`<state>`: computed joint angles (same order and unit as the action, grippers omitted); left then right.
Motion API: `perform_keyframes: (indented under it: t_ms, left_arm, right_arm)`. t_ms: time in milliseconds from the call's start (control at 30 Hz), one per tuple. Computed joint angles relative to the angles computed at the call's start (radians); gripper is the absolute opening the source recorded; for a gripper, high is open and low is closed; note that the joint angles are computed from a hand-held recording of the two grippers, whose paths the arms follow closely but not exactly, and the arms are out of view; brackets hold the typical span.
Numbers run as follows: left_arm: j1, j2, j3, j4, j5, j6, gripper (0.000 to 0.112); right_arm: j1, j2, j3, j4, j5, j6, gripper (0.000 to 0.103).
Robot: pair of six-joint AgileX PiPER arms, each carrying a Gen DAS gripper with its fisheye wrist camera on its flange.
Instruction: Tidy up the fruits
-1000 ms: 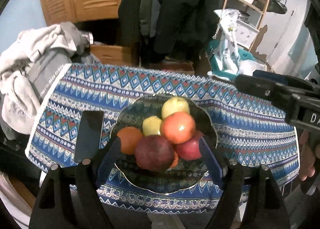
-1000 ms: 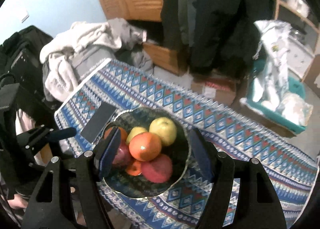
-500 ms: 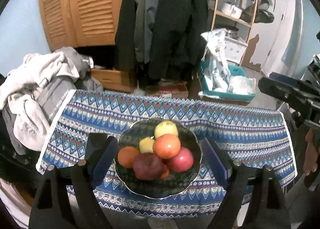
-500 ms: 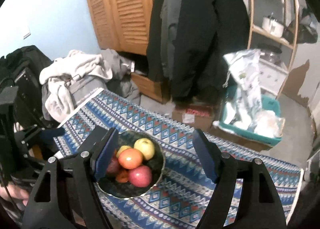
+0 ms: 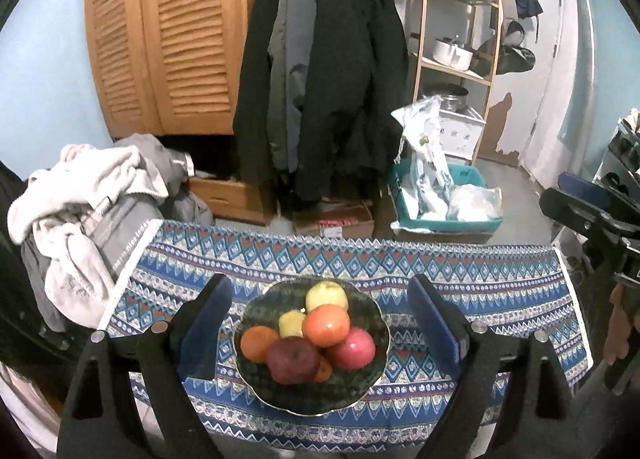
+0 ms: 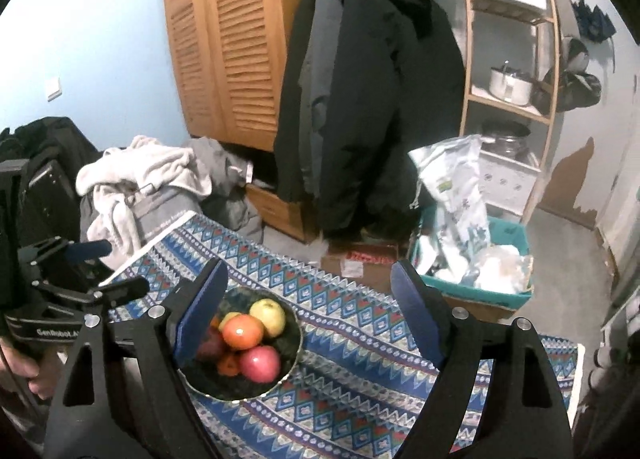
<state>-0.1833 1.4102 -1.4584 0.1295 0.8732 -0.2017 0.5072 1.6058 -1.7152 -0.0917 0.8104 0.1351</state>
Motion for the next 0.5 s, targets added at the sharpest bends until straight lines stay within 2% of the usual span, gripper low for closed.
perform_keyframes:
  t_ms: [133,500]
  left_arm:
    - [-0.03,-0.006,-0.012,0.055,0.003,-0.051,0.1]
    - [-0.085,0.001,-0.017,0.184,0.005,-0.159,0.102]
  right_arm:
    - [0.004,-0.028,0.034,-0.061,-0.018,0.039,0.083]
    - [-0.017,-0.063,0.106,-0.141,-0.036,0.09,0.083]
